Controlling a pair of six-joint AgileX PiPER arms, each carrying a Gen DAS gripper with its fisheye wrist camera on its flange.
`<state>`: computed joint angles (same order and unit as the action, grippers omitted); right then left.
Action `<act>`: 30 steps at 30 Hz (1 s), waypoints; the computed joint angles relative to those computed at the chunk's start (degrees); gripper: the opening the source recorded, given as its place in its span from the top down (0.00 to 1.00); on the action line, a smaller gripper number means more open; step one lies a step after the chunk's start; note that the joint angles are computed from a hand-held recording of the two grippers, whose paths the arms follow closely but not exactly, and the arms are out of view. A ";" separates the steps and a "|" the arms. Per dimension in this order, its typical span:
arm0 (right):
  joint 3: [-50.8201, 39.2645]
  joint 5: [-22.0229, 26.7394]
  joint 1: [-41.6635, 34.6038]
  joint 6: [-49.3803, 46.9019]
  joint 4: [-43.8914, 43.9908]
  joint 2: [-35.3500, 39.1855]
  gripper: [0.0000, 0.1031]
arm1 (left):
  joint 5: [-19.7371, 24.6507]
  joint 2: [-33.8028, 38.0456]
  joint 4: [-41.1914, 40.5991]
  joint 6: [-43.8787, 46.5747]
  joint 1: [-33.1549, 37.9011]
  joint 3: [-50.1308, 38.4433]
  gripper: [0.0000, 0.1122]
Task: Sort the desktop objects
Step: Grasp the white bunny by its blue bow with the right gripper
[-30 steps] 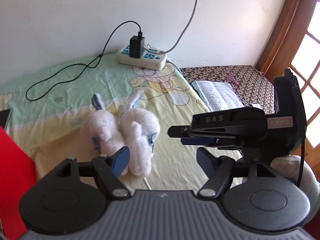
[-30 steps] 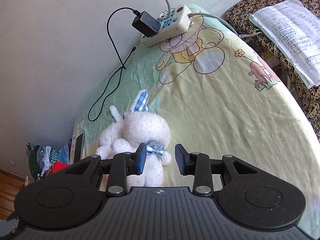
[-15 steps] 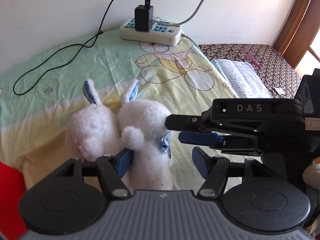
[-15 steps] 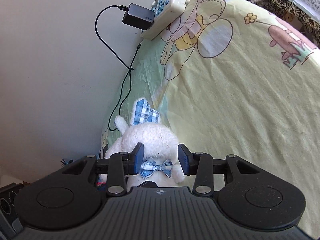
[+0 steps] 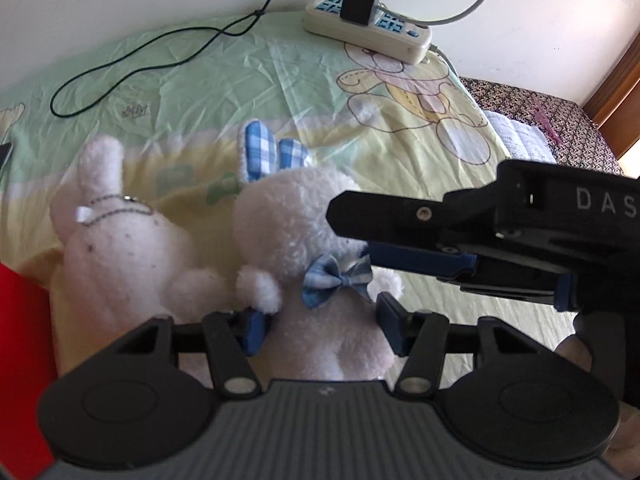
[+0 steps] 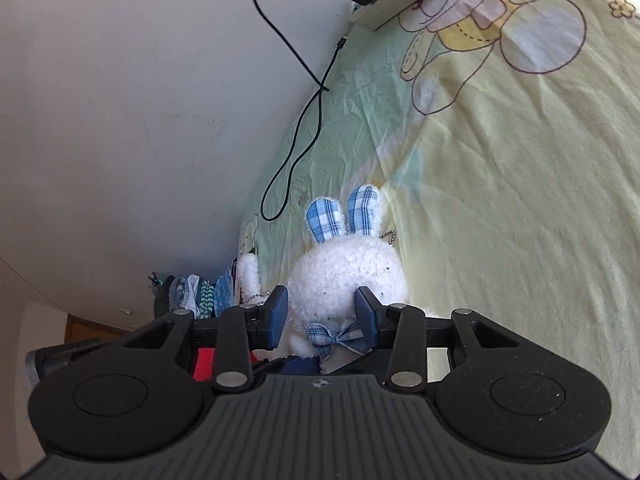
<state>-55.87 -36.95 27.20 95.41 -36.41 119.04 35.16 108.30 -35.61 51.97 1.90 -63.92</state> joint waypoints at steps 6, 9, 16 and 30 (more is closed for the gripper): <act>1.84 3.27 1.67 1.85 -3.74 -2.85 0.65 | 0.45 -3.55 -1.30 3.28 0.20 4.61 0.49; 4.85 4.54 2.70 0.52 -3.17 -5.54 0.65 | 3.73 -5.62 -3.63 5.74 1.46 6.82 0.48; 12.08 9.20 6.15 2.44 -6.77 -13.60 0.65 | 8.89 -12.90 -4.94 12.72 5.61 16.32 0.48; 15.68 18.75 17.87 0.16 -3.44 -20.46 0.54 | 13.70 -22.72 -1.87 21.17 16.80 27.36 0.43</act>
